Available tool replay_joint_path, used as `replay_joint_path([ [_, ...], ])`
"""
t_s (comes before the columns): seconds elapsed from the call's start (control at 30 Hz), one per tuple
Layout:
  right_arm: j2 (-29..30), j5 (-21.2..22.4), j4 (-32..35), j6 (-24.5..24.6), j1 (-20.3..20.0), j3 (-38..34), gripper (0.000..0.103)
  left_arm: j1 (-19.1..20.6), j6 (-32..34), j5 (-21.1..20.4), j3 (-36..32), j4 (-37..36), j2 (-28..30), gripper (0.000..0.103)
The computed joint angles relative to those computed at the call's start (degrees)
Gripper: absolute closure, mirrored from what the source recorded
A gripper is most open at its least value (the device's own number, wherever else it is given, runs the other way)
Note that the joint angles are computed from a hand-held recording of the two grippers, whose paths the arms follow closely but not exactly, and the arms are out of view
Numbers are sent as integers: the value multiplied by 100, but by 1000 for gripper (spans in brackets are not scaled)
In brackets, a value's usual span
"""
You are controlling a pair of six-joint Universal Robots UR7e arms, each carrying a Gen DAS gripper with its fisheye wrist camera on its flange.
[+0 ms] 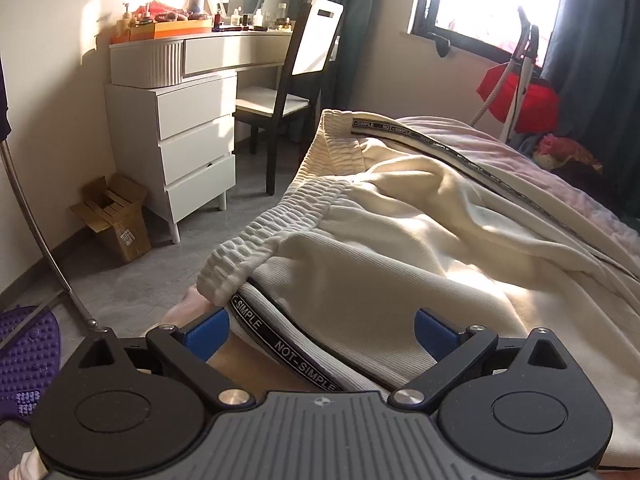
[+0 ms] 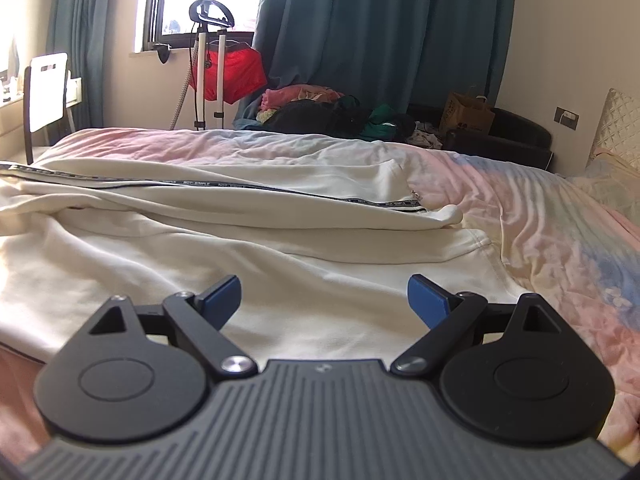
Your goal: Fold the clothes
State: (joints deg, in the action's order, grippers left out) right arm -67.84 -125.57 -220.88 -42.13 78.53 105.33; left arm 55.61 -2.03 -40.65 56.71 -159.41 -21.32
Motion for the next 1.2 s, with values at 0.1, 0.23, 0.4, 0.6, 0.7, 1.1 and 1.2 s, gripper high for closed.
replay_joint_path([
  [0.1,10,-92,81,180,-27,-77,11,104,-612,-325,99,552,-142,3],
  [0.23,-54,-163,280,598,-99,-136,11,149,-1021,-636,381,459,-371,2],
  [0.4,-62,-490,559,927,-141,-224,11,186,-1422,-920,676,454,-635,1],
  [0.6,-251,-646,1265,1769,-237,-179,11,56,-1413,-253,971,-155,-767,0],
  [0.7,-315,-741,1440,2103,-287,-170,11,144,-2061,-457,1001,275,-925,0],
  [1.1,-832,-342,2018,3747,-624,126,11,393,-2458,-1894,1211,-140,-1099,0],
  [1.2,-1040,41,2201,4368,-813,251,11,517,-2499,-2877,1366,-621,-1162,0],
])
